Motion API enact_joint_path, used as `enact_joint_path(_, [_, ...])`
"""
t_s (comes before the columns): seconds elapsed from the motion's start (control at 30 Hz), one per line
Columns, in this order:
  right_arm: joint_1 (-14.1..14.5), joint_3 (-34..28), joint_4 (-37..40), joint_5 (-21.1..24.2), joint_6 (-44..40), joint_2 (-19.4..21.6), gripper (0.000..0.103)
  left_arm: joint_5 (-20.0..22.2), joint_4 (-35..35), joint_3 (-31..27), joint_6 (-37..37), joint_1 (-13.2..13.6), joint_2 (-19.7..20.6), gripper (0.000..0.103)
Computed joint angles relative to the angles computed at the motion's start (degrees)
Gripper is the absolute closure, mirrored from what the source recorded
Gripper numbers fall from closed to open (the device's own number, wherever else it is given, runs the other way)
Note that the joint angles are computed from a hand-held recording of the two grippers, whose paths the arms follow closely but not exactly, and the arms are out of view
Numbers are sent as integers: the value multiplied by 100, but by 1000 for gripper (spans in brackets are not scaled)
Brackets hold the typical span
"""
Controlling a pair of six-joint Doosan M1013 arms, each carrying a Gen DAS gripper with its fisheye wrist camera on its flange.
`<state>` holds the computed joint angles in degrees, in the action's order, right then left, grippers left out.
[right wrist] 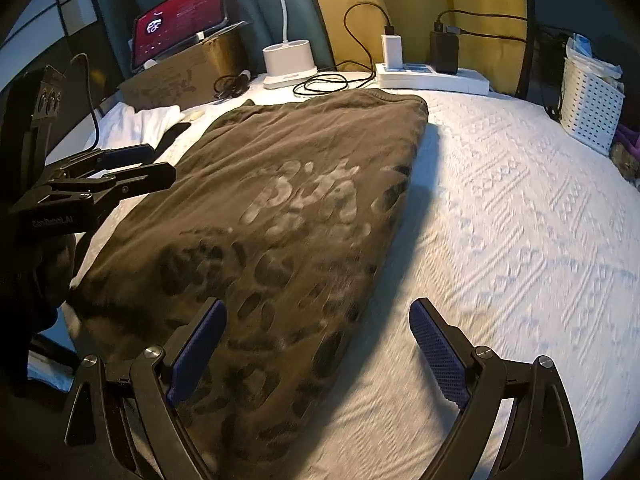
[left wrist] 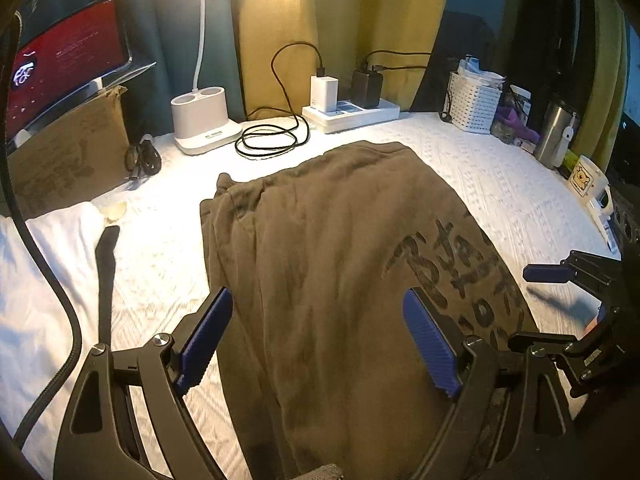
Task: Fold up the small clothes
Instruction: 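Move both open tools toward the folded end of the shirt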
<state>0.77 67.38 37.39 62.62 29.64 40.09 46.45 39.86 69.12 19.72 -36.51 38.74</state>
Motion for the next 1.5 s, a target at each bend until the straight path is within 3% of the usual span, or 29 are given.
enact_joint_path(0.57, [184,-917,-292,26,509,563,9,-143,-319,-208,144,415,187,16])
enact_joint_path(0.93, [248,-1897,-351,-13,919,1100,9,-237,-751,-409,313,714,390,16])
enact_joint_path(1.5, [352,-3350,-270,444,1698,1990,9,-93,-1047,-674,820,834,590,16])
